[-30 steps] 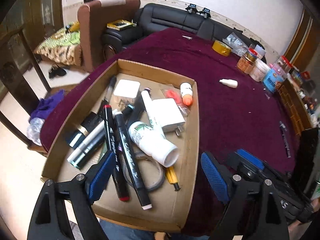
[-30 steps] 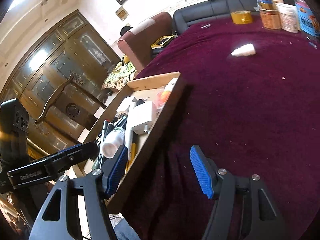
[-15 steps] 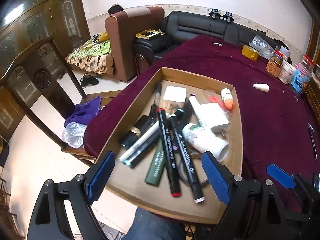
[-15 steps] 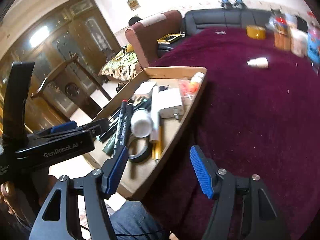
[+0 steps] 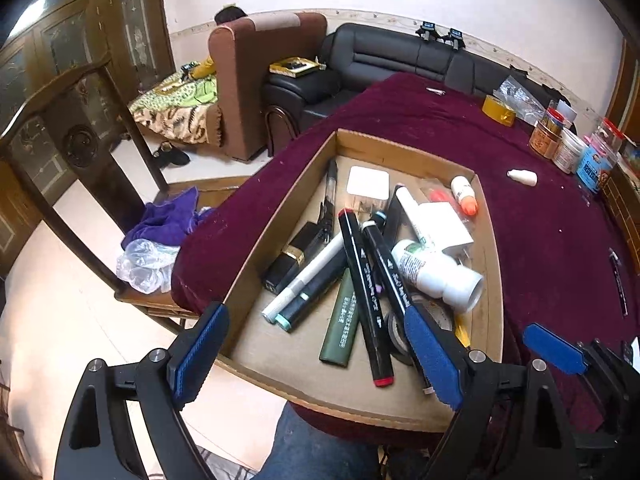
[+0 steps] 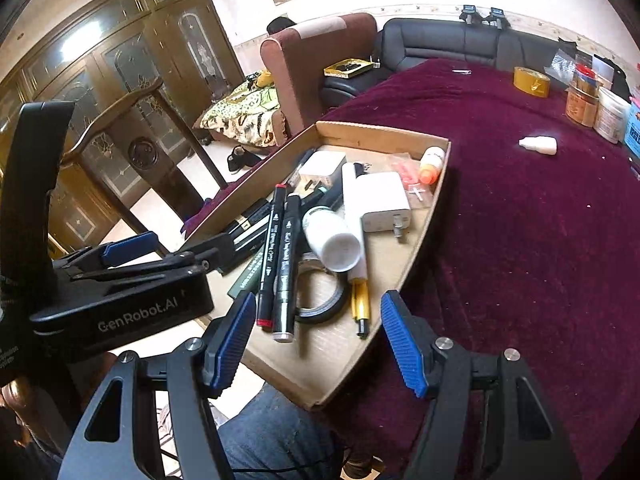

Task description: Organize rigid objects

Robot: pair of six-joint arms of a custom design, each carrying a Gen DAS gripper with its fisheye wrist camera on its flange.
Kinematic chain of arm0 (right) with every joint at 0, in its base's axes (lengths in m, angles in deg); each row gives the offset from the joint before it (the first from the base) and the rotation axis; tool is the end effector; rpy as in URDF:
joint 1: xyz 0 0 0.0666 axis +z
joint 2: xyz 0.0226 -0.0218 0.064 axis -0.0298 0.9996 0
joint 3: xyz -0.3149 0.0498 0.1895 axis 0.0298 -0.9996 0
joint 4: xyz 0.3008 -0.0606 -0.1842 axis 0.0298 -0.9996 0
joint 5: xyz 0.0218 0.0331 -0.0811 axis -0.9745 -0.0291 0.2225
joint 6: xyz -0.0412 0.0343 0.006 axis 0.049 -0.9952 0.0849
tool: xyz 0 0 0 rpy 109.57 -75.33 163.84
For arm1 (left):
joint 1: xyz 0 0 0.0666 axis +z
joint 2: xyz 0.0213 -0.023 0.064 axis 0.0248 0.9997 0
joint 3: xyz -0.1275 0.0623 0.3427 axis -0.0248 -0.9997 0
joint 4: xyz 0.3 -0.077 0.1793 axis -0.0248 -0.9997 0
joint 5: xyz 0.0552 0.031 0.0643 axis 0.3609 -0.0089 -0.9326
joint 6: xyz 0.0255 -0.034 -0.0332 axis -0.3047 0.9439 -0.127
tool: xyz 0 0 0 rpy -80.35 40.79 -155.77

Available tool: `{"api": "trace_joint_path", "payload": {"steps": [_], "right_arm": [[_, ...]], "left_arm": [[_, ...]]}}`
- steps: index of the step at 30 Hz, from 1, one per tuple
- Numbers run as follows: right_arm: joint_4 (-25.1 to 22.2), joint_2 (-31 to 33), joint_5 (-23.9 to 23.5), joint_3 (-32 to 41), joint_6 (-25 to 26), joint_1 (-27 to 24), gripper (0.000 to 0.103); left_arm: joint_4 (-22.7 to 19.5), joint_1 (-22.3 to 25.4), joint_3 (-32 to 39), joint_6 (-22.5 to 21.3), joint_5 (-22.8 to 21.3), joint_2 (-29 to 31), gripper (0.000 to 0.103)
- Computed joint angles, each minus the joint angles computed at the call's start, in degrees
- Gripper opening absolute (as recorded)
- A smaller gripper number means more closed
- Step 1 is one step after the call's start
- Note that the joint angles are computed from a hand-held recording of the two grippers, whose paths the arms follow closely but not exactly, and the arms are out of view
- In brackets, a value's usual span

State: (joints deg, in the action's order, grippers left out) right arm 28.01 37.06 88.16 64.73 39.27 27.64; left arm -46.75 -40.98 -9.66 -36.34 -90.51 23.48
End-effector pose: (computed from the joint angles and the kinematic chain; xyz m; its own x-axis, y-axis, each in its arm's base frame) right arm 0.2720 0.1502 0.3657 -0.7697 0.0325 -0.6376 -0.1577 0.9581 0.2393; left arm 0.3379 -0.2919 0.3898 -0.7960 0.0503 -0.6032 0.0766 0.9969 -0.0181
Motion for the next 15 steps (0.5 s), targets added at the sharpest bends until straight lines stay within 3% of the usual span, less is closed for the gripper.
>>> {"api": "trace_joint_path", "payload": {"steps": [15], "right_arm": [[-0.4, 3.6, 4.1, 2.4, -3.9, 2.9, 0.064]], "left_arm": [[3.0, 3.1, -3.6, -3.4, 1.3, -3.1, 0.092]]}}
